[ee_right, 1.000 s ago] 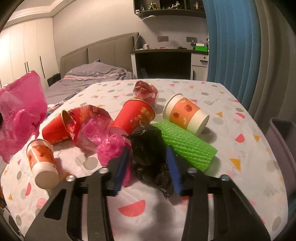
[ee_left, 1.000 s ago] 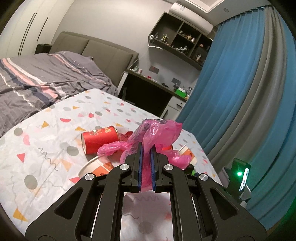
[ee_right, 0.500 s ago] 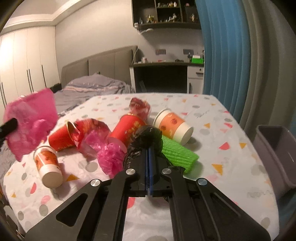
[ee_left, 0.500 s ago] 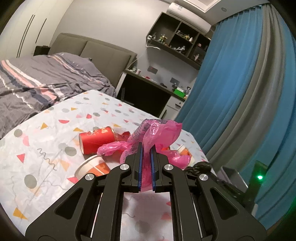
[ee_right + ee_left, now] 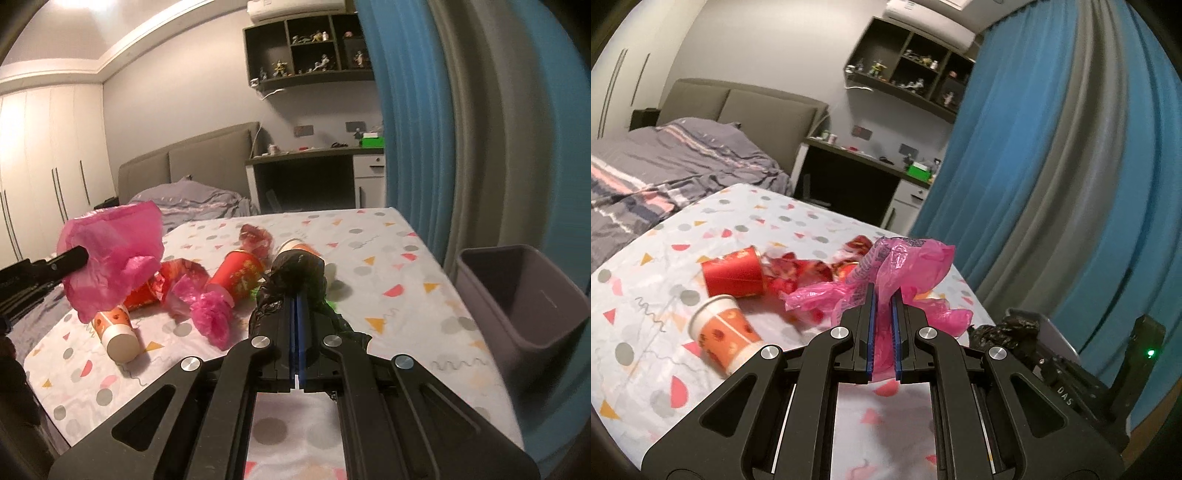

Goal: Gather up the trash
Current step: 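Carry the pink bag with the left tool while the right tool carries the black bag to the bin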

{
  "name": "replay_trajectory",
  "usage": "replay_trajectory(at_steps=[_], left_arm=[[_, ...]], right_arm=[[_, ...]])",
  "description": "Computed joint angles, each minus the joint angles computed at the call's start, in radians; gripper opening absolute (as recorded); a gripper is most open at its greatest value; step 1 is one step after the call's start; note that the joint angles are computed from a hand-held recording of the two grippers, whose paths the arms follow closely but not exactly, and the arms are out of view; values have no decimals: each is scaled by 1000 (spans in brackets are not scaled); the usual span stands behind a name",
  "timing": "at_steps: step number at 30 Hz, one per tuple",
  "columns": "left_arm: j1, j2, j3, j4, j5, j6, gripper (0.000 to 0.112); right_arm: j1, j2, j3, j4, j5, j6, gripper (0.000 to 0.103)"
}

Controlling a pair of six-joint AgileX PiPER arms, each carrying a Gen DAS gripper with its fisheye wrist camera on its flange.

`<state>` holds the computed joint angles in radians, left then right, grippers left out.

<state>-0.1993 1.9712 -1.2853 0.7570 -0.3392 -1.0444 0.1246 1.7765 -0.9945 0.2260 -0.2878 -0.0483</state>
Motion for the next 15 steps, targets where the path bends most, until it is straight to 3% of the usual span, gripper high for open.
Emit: replay_trajectory(at_steps=[15], left_arm=[[-159, 47, -82, 3, 82, 46, 7]], right_arm=[[-154, -129, 175, -140, -90, 135, 2]])
